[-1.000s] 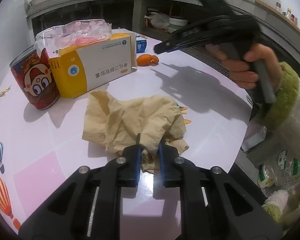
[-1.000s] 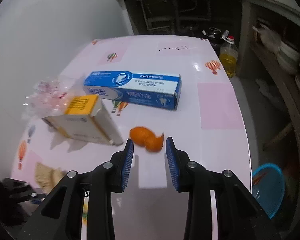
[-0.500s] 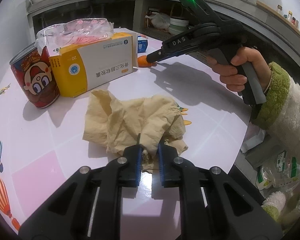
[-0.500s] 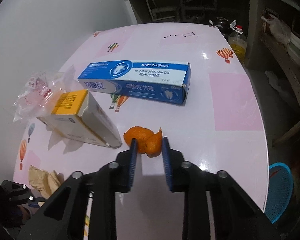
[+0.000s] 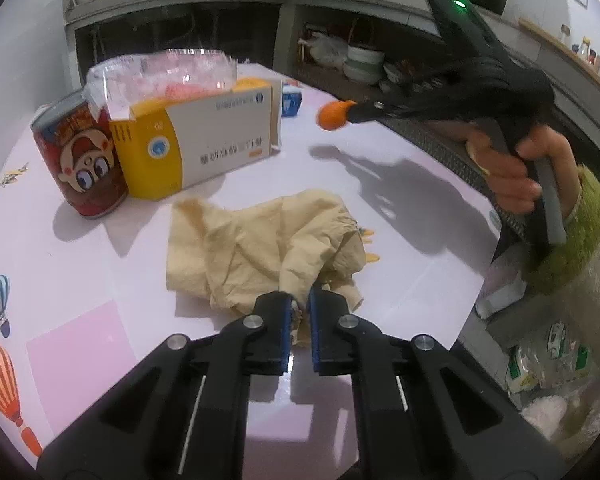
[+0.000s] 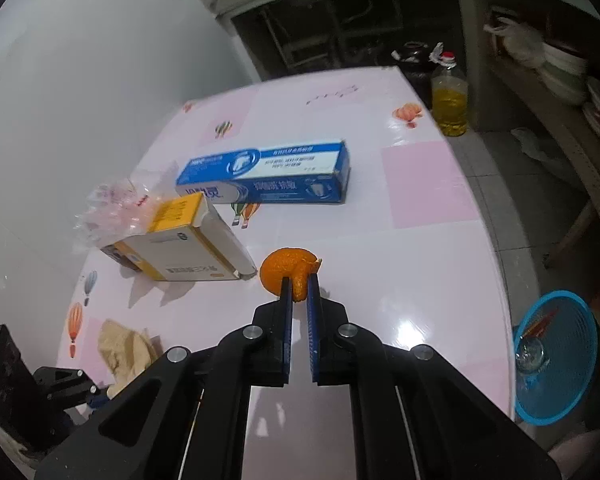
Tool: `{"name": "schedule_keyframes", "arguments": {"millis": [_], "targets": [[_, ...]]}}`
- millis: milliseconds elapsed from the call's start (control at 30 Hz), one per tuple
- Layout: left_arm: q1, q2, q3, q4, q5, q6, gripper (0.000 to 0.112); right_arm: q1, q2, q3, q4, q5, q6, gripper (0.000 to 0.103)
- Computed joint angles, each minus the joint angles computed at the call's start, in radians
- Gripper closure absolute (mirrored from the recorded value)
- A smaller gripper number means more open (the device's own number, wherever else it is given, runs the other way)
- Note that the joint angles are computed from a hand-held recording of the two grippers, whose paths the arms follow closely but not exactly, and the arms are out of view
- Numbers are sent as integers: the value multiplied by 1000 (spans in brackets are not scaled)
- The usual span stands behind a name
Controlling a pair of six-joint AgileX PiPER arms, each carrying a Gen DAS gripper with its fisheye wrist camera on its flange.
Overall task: Collect trash
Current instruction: 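Carry the tan cloth and orange peel over the blue wastebasket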
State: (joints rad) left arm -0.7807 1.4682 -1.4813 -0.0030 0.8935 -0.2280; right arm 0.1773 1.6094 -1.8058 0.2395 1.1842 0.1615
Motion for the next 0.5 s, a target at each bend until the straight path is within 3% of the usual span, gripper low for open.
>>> {"name": "schedule_keyframes", "arguments": {"millis": [333,500], "targets": [[-34,21,-122,3,0,-9,107,-133,-315,175,-33,-23,95,96],[-81,139,-334,-53,37,49,107,-376,-474,238,16,20,44,96]]}}
